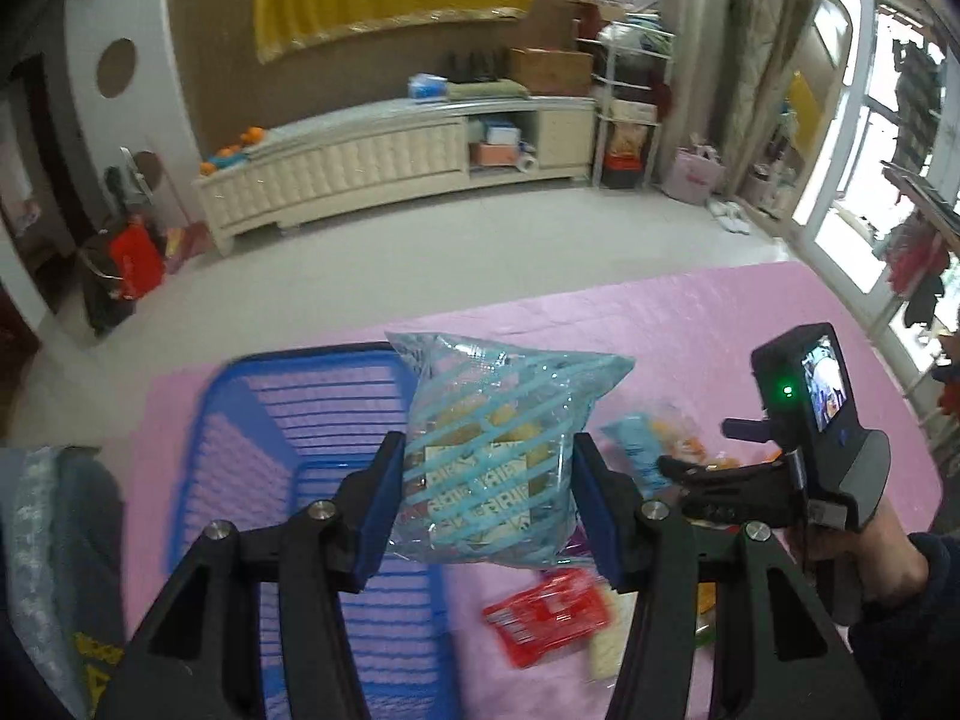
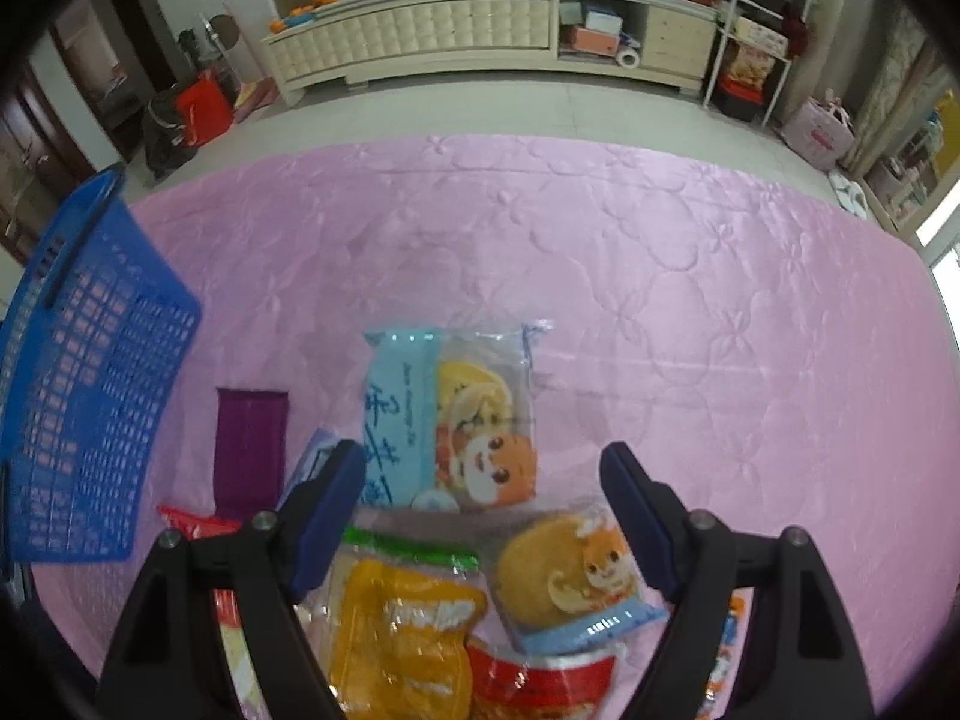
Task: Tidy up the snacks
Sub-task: 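Carry the light-blue striped bag into the blue basket and release it with the left gripper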
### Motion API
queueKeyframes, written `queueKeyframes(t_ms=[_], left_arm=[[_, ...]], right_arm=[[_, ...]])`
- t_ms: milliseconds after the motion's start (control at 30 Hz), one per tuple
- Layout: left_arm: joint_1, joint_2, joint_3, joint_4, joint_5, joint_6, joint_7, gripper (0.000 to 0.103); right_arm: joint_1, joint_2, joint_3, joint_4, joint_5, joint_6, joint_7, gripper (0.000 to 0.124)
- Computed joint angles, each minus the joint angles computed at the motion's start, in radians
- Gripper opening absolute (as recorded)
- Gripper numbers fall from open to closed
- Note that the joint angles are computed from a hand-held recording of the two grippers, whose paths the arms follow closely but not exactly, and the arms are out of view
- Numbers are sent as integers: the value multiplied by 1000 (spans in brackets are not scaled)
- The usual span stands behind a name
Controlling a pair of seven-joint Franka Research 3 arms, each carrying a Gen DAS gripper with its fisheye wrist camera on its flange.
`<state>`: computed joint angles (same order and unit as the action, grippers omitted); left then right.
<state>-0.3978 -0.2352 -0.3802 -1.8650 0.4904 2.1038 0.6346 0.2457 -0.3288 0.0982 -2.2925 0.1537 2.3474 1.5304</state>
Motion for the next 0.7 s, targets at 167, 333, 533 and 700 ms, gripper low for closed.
queueKeyframes(t_ms=[167, 333, 533, 700], left_arm=[[21, -96, 31, -101, -42, -46, -15, 52], [42, -136, 66, -186, -116, -53, 11, 52], [63, -131, 104, -256, -199, 2, 63, 52], [77, -98, 98, -254, -213, 4, 87, 52]], right_arm=[[-1, 50, 35, 39, -69, -7, 54, 84], [14, 110, 56, 88, -172, -39, 113, 84], [39, 161, 42, 122, -202, -68, 157, 84], [49, 177, 25, 127, -183, -71, 148, 84]])
